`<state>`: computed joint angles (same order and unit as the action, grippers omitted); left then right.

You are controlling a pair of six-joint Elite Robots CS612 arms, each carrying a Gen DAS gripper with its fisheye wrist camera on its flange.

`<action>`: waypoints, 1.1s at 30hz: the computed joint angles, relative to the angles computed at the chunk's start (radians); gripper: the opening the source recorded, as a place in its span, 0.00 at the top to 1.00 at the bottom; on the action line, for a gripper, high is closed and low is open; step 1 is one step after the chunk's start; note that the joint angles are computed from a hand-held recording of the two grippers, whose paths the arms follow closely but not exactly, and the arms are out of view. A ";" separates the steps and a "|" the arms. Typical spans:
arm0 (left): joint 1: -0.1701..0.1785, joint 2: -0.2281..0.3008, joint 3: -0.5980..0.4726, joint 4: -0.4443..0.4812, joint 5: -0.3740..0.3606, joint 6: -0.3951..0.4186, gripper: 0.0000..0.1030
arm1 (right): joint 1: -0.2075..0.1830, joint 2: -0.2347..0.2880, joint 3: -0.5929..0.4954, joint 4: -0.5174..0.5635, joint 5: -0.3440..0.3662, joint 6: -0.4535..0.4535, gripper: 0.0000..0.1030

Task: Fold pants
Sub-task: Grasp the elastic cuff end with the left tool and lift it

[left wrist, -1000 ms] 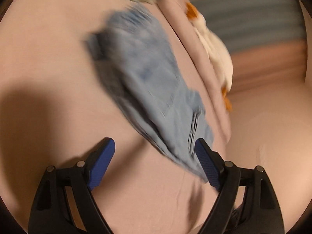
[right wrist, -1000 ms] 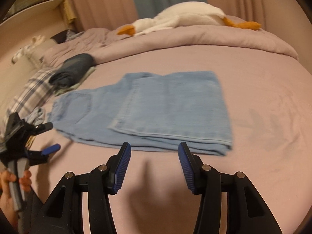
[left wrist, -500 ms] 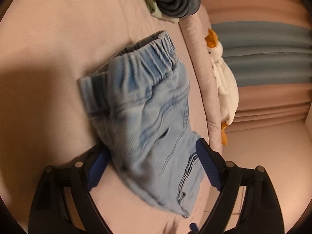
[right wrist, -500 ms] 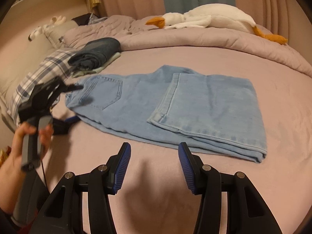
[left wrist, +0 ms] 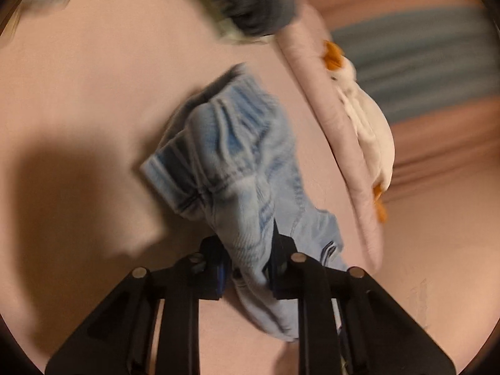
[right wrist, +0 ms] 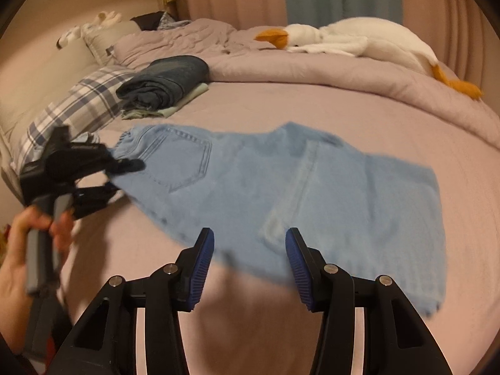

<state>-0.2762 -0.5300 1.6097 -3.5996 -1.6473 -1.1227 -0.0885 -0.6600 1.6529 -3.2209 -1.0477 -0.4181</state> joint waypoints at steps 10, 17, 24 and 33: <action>-0.037 -0.034 -0.004 0.018 0.086 0.318 0.82 | 0.081 0.111 -0.249 0.311 -0.076 0.039 0.80; -0.041 -0.030 -0.018 0.033 0.107 0.407 0.81 | 0.079 0.103 -0.295 0.433 -0.050 0.045 0.80; -0.046 -0.031 -0.024 0.053 0.118 0.435 0.81 | 0.082 0.152 -0.354 0.461 0.029 0.140 0.80; -0.049 -0.033 -0.021 0.054 0.127 0.468 0.81 | 0.082 0.151 -0.388 0.489 0.047 0.187 0.80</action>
